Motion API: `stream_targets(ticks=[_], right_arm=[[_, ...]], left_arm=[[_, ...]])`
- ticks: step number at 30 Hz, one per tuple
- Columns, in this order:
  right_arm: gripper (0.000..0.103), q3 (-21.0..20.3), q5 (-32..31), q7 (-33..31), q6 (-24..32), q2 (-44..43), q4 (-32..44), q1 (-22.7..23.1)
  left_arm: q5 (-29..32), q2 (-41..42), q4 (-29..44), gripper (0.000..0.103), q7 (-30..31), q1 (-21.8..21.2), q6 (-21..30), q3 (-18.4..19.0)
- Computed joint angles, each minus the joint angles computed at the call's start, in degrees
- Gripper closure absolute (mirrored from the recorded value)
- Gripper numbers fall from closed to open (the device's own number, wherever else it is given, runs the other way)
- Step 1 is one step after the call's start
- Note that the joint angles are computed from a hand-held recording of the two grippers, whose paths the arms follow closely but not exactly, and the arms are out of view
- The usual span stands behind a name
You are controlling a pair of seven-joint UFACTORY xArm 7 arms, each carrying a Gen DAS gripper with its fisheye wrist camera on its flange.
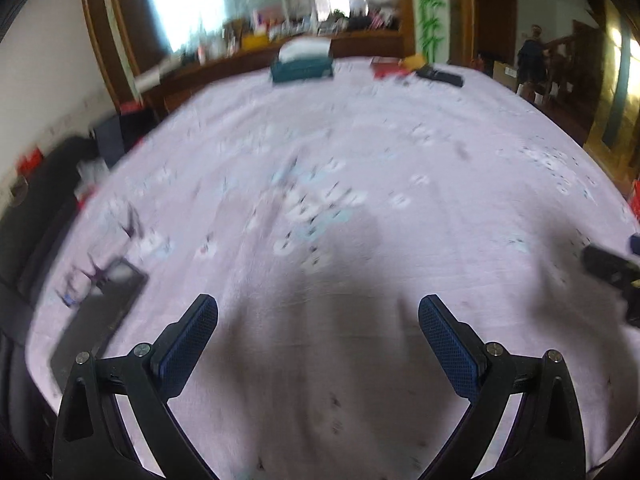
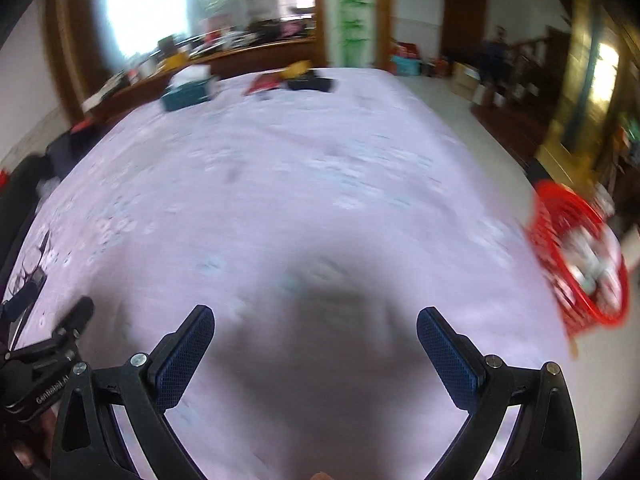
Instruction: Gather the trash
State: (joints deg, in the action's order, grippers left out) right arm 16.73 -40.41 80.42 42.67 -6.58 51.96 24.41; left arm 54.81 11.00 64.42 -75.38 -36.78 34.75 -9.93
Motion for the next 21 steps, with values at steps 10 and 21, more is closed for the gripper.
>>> stream_targets(ticks=[10,21], right_arm=[[0.001,-5.9,3.1,-2.1,1.4,14.2,11.1,2.6],[0.0,-7.9,0.4,3.2,5.6,15.9,14.0,5.0]], left_arm=[[-19.6,3.8,1.7,0.003,15.4,5.1,-7.6,1.4],[-22.1,7.5,6.4,0.001,23.0,3.3,-6.8,3.8]])
